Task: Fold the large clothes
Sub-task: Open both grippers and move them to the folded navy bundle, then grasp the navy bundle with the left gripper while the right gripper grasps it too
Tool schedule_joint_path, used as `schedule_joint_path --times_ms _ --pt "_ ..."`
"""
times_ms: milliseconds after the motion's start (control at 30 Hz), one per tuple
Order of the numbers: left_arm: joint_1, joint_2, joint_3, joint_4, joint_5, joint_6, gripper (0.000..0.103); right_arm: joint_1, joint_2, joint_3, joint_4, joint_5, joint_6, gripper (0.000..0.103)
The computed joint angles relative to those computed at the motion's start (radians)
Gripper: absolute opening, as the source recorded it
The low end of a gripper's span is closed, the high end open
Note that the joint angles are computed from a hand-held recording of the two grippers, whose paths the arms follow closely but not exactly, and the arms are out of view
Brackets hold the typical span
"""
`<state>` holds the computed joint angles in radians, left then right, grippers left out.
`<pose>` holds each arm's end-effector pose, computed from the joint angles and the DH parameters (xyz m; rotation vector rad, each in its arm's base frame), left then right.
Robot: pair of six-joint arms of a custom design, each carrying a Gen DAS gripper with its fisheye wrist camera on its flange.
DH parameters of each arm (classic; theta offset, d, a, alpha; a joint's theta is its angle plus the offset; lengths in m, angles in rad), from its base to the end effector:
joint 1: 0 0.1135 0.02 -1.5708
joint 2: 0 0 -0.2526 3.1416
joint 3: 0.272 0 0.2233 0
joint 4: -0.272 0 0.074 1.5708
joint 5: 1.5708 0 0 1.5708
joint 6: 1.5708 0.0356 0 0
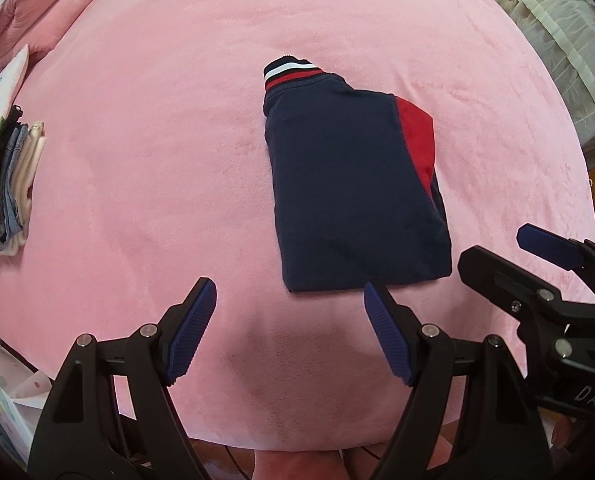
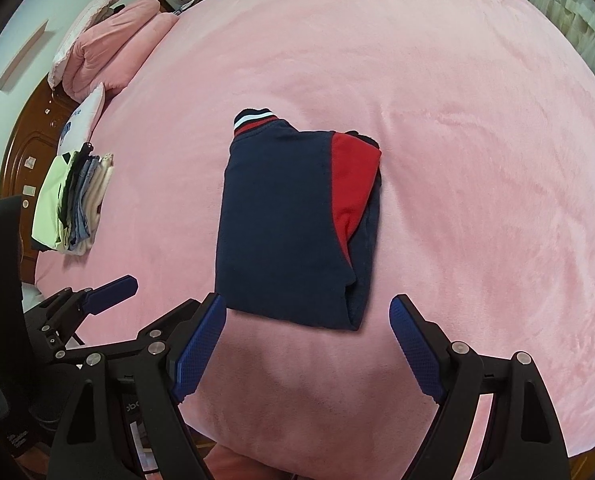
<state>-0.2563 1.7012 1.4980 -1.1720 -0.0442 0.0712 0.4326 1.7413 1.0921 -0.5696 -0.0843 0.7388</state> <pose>0.2876 -0.0737 0.2718 0.4734 2.9042 0.0381 0.2786 0.1319 0.1774 0.4164 2.8395 0.3830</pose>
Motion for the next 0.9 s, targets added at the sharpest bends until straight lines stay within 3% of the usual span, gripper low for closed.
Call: schedule_joint_path --times_ms 267,467,667,900 --pt "0.004 0.049 0.031 0.002 0.013 -0.021 0.074 -0.016 0.002 -0.020 0.037 -0.015 0.030 0.091" --pt "0.049 0.168 0.078 0.007 0.052 -0.055 0.074 -0.088 0.068 -0.061 0.131 -0.126 0.066 0.091" --pt "0.097 0.368 0.203 0.010 0.101 -0.056 0.074 -0.213 0.201 -0.131 0.330 -0.270 0.146 0.091" --pt "0.158 0.542 0.375 -0.048 0.257 -0.065 0.076 -0.315 0.400 -0.139 0.516 -0.378 0.240 0.092"
